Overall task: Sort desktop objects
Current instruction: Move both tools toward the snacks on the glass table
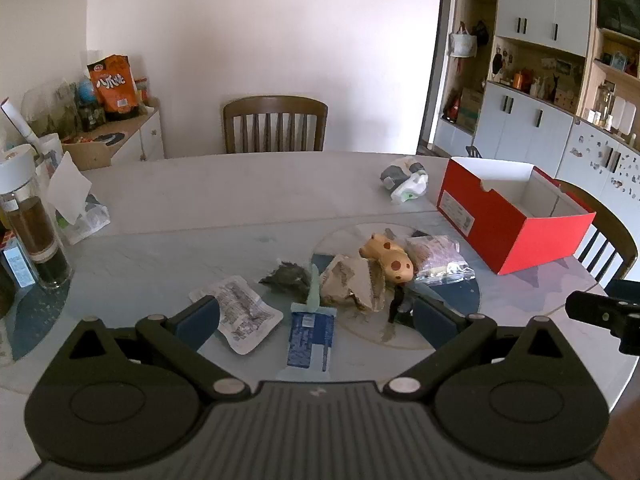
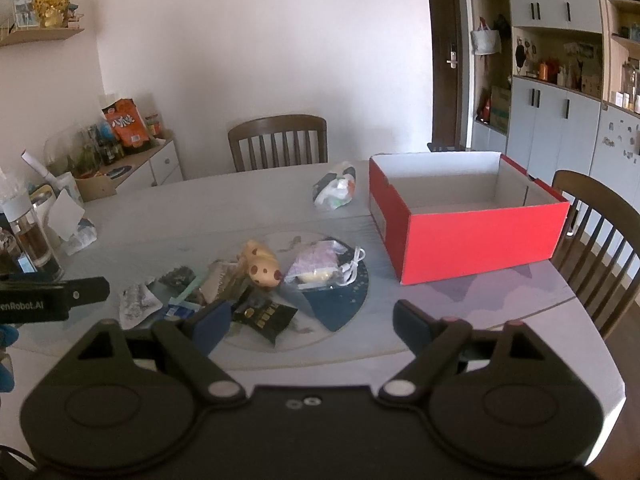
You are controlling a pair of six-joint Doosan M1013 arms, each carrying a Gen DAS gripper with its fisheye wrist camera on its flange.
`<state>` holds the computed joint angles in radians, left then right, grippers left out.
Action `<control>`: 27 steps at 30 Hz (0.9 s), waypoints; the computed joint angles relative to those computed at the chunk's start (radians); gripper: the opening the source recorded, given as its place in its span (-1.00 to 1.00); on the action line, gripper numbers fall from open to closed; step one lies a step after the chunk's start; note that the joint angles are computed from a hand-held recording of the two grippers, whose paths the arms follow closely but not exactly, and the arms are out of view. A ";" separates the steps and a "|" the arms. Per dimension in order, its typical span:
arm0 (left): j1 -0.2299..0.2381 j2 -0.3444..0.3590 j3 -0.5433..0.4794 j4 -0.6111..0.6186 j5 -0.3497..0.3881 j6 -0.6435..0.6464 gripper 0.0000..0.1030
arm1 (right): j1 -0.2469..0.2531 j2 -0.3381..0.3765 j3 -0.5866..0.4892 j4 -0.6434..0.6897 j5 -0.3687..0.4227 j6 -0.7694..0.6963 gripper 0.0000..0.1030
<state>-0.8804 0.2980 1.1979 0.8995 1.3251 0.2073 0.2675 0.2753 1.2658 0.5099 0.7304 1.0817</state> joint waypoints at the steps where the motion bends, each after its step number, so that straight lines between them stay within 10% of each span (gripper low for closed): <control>1: 0.000 0.000 0.000 0.002 0.001 0.002 1.00 | 0.001 0.000 0.000 0.000 -0.001 -0.002 0.72; 16: 0.009 -0.010 0.020 0.027 -0.015 0.025 1.00 | 0.015 -0.015 0.042 0.123 -0.091 -0.145 0.75; 27: 0.057 -0.052 0.089 0.011 -0.069 0.038 0.99 | 0.062 0.015 -0.002 -0.055 -0.081 0.004 0.75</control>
